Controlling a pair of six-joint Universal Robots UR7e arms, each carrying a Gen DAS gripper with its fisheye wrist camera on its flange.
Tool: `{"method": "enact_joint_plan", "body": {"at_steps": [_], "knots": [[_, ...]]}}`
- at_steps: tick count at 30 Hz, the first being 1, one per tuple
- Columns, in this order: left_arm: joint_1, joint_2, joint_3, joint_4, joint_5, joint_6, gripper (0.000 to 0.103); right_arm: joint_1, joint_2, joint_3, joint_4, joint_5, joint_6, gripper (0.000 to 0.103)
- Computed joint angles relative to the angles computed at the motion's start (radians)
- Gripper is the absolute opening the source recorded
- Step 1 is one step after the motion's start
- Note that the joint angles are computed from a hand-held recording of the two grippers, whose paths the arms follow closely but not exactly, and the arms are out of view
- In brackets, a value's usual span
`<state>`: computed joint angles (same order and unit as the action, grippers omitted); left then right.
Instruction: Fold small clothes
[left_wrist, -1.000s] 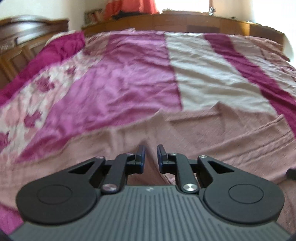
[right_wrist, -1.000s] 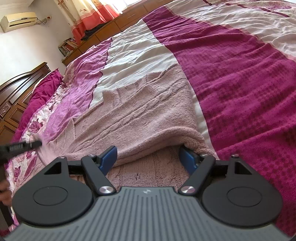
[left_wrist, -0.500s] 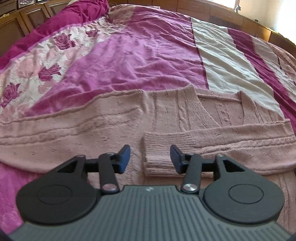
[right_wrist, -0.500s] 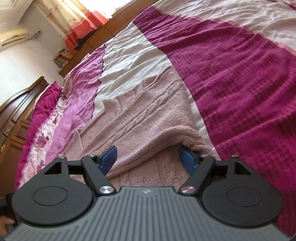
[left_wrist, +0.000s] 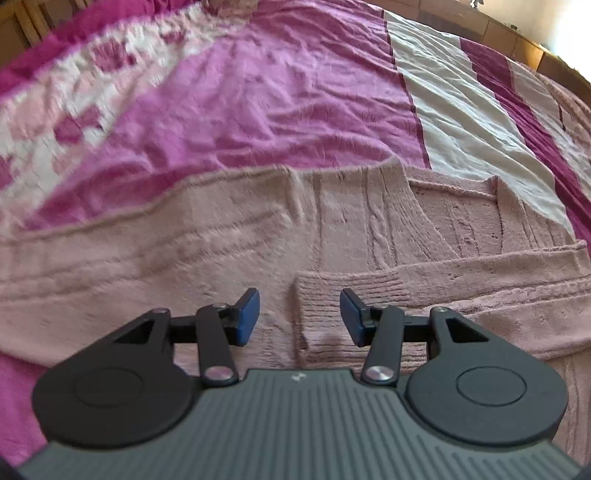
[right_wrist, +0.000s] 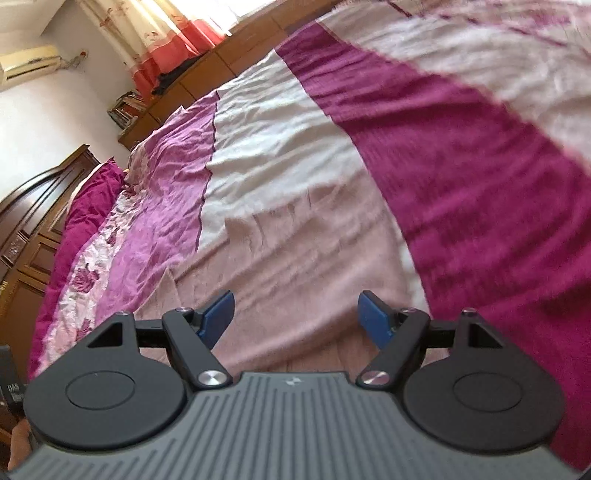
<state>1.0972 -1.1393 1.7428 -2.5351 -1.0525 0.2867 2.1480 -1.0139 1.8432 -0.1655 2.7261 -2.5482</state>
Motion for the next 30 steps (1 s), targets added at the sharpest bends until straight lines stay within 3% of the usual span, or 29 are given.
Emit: {"method": "enact_joint_plan", "body": {"at_steps": [3,10,16,18,20,24,28,30], "knots": [[0.015,0.018,0.002,-0.029,-0.022,-0.007,0.05,-0.055,-0.029,-0.009,-0.006,-0.034,-0.063,0.08],[0.025,0.032,0.012,-0.088,-0.055,0.028,0.049,-0.199,-0.003,-0.12,0.126,-0.12,-0.014,0.08],[0.024,0.044,0.03,-0.141,-0.056,0.08,0.048,-0.242,0.086,-0.257,0.256,-0.069,0.026,0.079],[0.019,0.043,0.044,-0.166,-0.055,0.113,0.041,-0.241,0.113,-0.287,0.283,-0.033,0.035,0.073],[0.014,0.042,0.057,-0.184,-0.053,0.138,0.037,-0.24,0.139,-0.309,0.308,0.005,0.048,0.059],[0.005,0.039,0.081,-0.216,-0.058,0.188,0.015,-0.237,0.144,-0.298,0.274,0.036,-0.002,0.041],[-0.008,0.03,0.114,-0.283,-0.063,0.246,0.012,-0.238,0.094,-0.229,0.18,-0.002,-0.019,0.014],[-0.012,0.022,0.127,-0.325,-0.079,0.273,0.011,-0.232,0.057,-0.178,0.08,-0.014,-0.07,0.01]]}}
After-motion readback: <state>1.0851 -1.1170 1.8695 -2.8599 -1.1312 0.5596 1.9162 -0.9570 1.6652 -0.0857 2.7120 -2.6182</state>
